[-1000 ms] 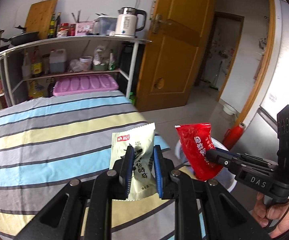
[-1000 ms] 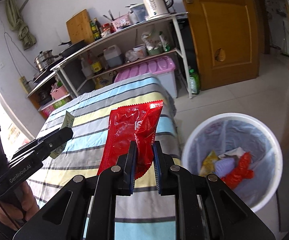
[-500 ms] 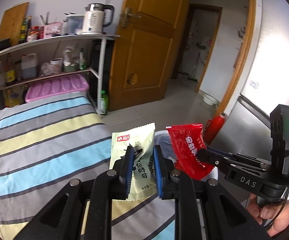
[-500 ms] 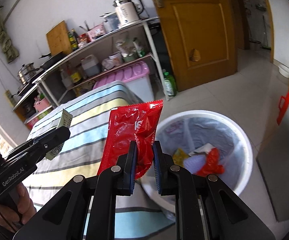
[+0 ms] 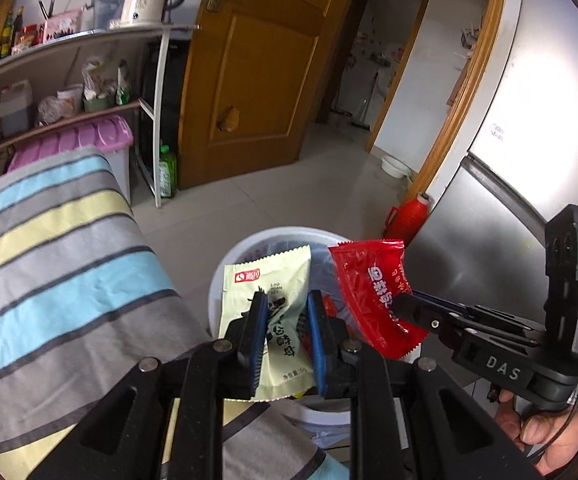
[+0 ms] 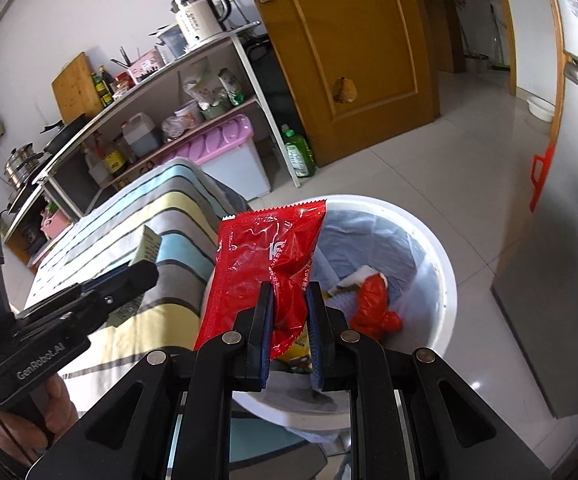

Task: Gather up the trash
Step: 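Carry the red wrapper and green-white packet over the white bin, then open both tools to drop the wrapper and packet into the bin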

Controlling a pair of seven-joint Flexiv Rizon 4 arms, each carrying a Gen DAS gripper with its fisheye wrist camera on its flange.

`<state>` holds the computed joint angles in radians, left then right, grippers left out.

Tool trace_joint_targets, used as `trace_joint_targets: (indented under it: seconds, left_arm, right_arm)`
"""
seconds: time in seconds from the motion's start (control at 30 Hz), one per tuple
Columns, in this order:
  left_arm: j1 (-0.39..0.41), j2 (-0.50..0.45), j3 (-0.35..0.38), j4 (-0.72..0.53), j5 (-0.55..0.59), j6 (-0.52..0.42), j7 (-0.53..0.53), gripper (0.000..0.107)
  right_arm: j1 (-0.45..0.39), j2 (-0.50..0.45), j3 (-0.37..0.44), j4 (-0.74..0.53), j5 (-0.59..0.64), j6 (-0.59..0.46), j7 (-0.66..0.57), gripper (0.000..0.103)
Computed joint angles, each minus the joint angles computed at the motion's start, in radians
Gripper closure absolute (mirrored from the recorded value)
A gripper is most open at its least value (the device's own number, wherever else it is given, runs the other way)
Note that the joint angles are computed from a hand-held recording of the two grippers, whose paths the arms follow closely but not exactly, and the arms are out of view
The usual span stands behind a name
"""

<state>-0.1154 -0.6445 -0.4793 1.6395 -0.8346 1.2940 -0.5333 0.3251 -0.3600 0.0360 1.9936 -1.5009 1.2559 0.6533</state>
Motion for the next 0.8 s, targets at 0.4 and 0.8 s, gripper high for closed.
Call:
trace_joint_targets:
  seconds: [0.4,0.8]
  left_arm:
    - [-0.029,-0.048,0.041,-0.049,0.087,-0.047,-0.099,0.078]
    - [0.094,0.064,-0.138,0.122,-0.122,0.124,0.083,0.078]
  right_arm:
    - [-0.007,-0.018,-0.016,0.018,0.014,0.038,0.017,0.084]
    - [0.005,0.063,0.028,0.05,-0.074,-0.044,0.098,0.082]
